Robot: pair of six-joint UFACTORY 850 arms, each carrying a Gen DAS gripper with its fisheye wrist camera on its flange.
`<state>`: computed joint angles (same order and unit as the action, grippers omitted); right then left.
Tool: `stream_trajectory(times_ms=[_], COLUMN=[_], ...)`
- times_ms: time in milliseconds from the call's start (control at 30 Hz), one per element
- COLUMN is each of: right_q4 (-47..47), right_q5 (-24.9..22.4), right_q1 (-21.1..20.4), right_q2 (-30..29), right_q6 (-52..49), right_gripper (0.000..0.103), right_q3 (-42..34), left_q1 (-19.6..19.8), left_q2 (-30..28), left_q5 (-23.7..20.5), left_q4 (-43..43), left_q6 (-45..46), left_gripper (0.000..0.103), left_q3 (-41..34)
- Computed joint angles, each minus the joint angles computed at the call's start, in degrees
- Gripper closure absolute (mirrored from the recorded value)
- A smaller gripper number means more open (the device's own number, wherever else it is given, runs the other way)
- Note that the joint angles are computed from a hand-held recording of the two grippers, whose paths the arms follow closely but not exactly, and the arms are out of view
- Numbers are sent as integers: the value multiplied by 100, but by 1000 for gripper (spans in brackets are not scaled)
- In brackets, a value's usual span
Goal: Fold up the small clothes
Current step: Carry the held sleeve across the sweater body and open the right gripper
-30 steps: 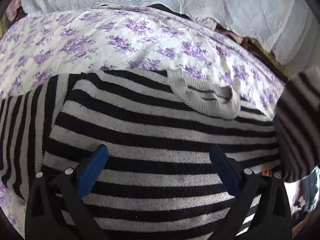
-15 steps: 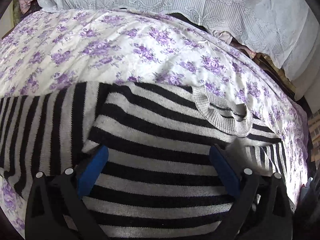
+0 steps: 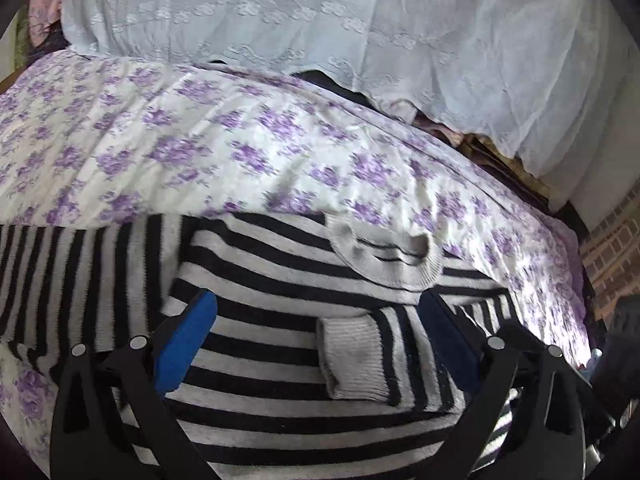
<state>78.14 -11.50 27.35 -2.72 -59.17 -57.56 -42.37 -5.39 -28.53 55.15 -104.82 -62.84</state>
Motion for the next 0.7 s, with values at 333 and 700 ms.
stream_trajectory(times_ms=[333, 700], right_q4=[778, -1031], right_q5=[-624, 262], right_q1=[-1357, -768], right_q2=[-697, 535], right_q6=[791, 1950], right_gripper=[103, 98], right_q3=[39, 711], left_q1=[-379, -321], left_q2=[-1500, -988], left_q5=[-1276, -534], left_q4=[-1234, -817], left_q6=[2293, 1732], left_gripper=[4, 4], left_q3=[-1125, -763])
